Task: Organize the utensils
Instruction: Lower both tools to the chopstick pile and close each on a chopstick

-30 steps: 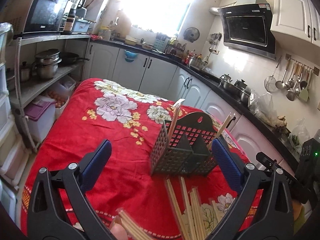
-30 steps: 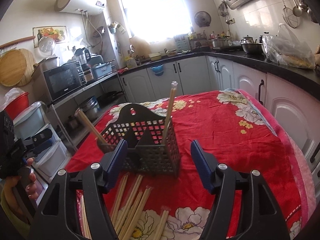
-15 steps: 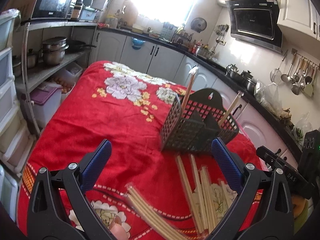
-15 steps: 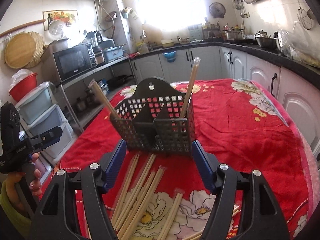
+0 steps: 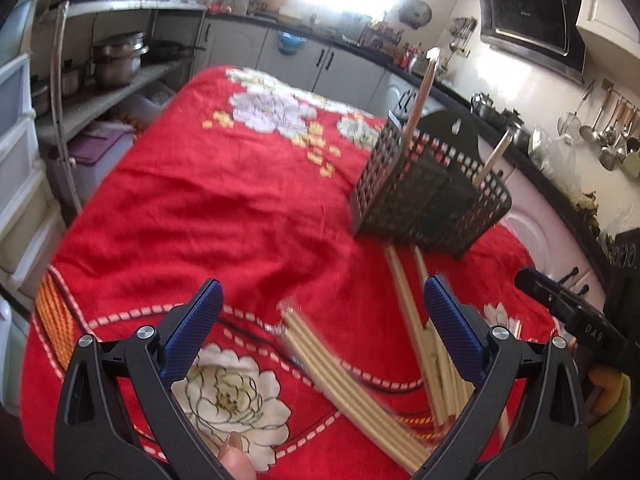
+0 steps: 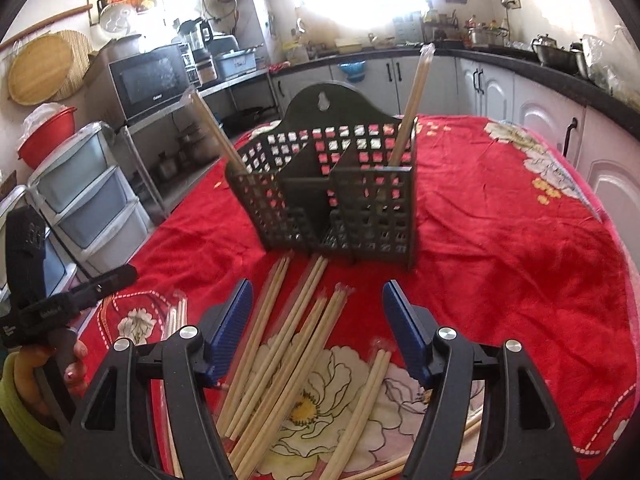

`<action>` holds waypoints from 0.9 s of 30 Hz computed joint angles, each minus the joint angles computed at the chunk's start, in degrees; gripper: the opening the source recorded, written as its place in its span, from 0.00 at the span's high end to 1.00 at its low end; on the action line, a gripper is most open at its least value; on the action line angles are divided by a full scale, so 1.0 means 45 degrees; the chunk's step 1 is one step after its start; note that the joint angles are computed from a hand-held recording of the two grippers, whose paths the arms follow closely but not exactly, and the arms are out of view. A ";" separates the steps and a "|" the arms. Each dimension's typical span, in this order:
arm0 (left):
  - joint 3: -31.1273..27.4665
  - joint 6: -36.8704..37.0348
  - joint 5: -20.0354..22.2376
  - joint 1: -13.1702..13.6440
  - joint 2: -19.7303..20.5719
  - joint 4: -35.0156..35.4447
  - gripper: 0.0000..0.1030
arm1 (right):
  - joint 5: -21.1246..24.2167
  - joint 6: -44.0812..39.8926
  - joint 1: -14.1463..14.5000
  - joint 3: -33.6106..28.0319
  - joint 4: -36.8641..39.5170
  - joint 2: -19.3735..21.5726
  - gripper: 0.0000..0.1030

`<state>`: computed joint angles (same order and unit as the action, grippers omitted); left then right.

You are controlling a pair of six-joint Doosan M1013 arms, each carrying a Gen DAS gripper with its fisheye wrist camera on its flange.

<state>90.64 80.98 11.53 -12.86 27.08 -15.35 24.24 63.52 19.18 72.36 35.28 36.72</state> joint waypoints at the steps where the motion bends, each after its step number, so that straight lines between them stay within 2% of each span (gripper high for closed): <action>1: -0.0034 0.0298 0.0137 0.0013 0.0055 -0.0286 0.11 | 0.0101 0.0071 0.0014 -0.0054 -0.0126 0.0044 0.41; 8: -0.0354 0.2028 0.1142 0.0112 0.0443 -0.1998 0.20 | 0.0940 0.0566 0.0089 -0.0483 -0.0814 0.0362 0.50; 11: -0.0535 0.2405 0.1480 0.0176 0.0629 -0.2520 0.28 | 0.1153 0.0937 0.0103 -0.0655 -0.1197 0.0491 0.52; 14: -0.0808 0.2591 0.1947 0.0252 0.0842 -0.2784 0.32 | 0.1496 0.1456 0.0100 -0.0880 -0.1674 0.0643 0.55; 21: -0.1275 0.2135 0.2418 0.0271 0.1200 -0.2170 0.40 | 0.2525 0.3017 0.0112 -0.1705 -0.3022 0.1223 0.65; 24: -0.1360 0.1925 0.2416 0.0264 0.1267 -0.1853 0.44 | 0.2960 0.3562 0.0129 -0.2131 -0.3433 0.1508 0.66; 27: -0.1525 0.1331 0.2566 0.0232 0.1352 -0.1065 0.54 | 0.3421 0.4063 0.0139 -0.2607 -0.3841 0.1795 0.68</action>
